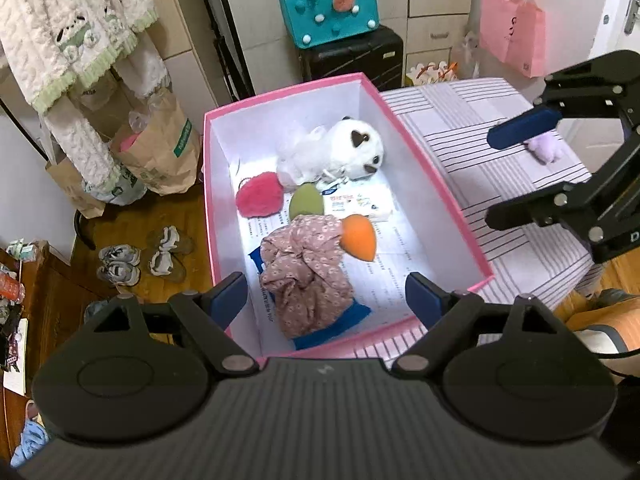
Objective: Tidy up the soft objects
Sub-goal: 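Withdraw both grippers and move toward the lavender plush toy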
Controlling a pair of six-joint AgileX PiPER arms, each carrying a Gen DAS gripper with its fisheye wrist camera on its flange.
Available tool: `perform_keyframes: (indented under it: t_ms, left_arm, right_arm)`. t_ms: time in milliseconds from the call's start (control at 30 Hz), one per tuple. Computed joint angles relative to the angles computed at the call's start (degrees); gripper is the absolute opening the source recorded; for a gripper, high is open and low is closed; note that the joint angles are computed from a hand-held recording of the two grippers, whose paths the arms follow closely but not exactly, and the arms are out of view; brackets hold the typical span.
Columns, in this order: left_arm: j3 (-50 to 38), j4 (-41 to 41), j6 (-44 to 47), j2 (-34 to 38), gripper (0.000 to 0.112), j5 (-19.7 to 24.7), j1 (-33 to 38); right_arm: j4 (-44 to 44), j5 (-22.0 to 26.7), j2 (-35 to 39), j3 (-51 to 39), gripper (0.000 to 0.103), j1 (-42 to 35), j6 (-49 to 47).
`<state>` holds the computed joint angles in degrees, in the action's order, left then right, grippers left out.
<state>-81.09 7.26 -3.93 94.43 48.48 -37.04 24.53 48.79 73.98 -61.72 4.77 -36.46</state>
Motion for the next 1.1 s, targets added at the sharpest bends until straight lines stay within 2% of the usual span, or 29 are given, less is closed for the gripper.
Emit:
perform_keyframes:
  t_ms: [100, 267, 367, 500, 767, 900, 1000, 1100]
  left_arm:
    - [1.03, 1.55, -1.93, -2.06, 0.091, 0.28, -1.8]
    - [3.42, 5.0, -5.63, -5.46, 0.093, 0.63, -5.68]
    - [4.57, 6.27, -7.31, -7.12, 0.095, 1.08, -7.99]
    - [5.38, 8.55, -9.68, -8.29, 0.096, 2.06, -11.71]
    - [5.74, 10.27, -12.08, -8.23, 0.096, 2.95, -17.79]
    - [5.49, 10.27, -12.29, -6.85, 0.096, 2.56, -20.12]
    - [4.99, 9.07, -11.63, -5.41, 0.096, 2.03, -21.1]
    - [3.5, 6.59, -10.09, -3.26, 0.096, 1.85, -21.31]
  right_arm:
    - [-0.08, 1.18, -3.3, 1.38, 0.07, -0.37, -0.29]
    - [1.56, 3.6, -8.54, 3.7, 0.089, -2.65, -1.91]
    - [-1.33, 3.86, -11.43, 4.81, 0.093, -2.38, 0.96]
    - [-7.5, 4.61, -15.42, 6.35, 0.094, -0.8, 5.91]
    - [-2.47, 10.25, -23.78, 11.65, 0.094, -9.86, -1.05]
    - [-5.5, 8.9, -29.21, 15.94, 0.094, -10.5, 1.65]
    - [-1.7, 10.97, -31.52, 18.15, 0.094, -16.73, -4.15]
    - [4.3, 14.96, -32.56, 19.93, 0.094, -26.9, -13.66]
